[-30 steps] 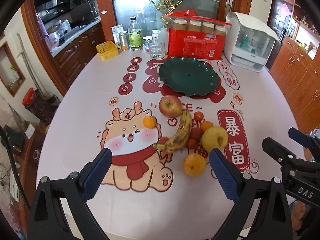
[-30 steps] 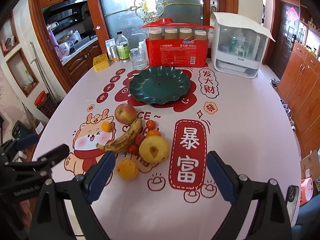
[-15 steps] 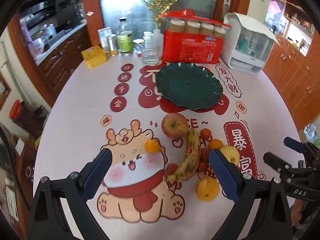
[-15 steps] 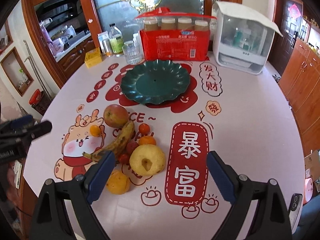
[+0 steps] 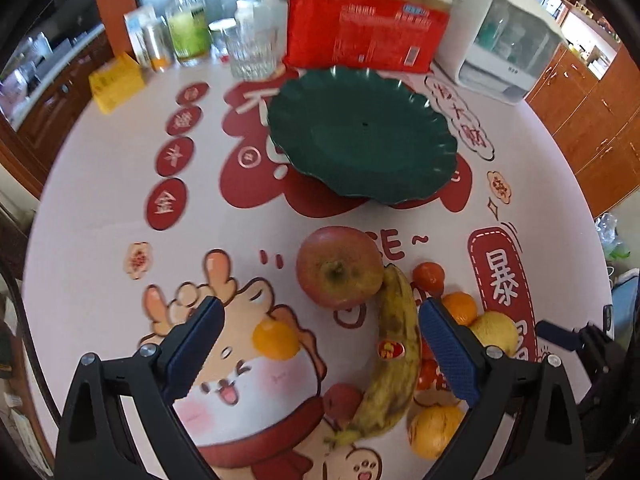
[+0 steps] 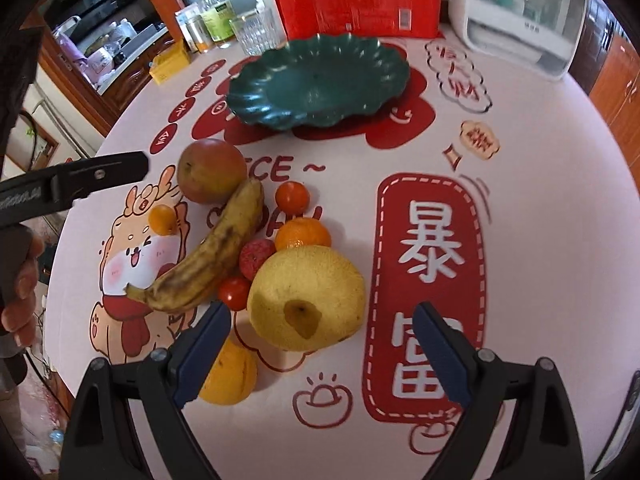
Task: Organize fruits
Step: 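Grasp the red apple with the left gripper while the right gripper grasps the yellow pear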
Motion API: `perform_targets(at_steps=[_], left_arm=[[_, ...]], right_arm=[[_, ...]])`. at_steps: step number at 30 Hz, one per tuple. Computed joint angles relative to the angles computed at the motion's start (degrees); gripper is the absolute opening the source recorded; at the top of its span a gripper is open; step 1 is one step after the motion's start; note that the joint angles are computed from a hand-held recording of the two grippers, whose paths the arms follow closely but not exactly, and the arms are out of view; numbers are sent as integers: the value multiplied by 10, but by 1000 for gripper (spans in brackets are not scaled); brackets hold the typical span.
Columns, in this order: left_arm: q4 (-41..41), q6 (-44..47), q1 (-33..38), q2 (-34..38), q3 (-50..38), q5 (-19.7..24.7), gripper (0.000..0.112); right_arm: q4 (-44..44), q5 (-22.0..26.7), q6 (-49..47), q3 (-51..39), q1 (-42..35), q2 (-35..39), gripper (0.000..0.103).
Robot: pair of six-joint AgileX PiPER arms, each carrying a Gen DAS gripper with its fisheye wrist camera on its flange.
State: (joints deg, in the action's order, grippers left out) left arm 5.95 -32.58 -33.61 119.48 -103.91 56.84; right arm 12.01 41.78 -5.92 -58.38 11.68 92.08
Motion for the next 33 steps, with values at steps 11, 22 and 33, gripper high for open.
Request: perform_targets(at_steps=[11,22,33], left_arm=[[-60,5,31,111,-93,8,97],[-91,10,34,178,-166,25,75],[-52,-27,15,166,-136,-5,67]], right_arm=[[33,-16,-3,-6,-1,54,92],[85,-30,-38,1,-9,70,77],[98,-40,-46,-2,-11,82,76]])
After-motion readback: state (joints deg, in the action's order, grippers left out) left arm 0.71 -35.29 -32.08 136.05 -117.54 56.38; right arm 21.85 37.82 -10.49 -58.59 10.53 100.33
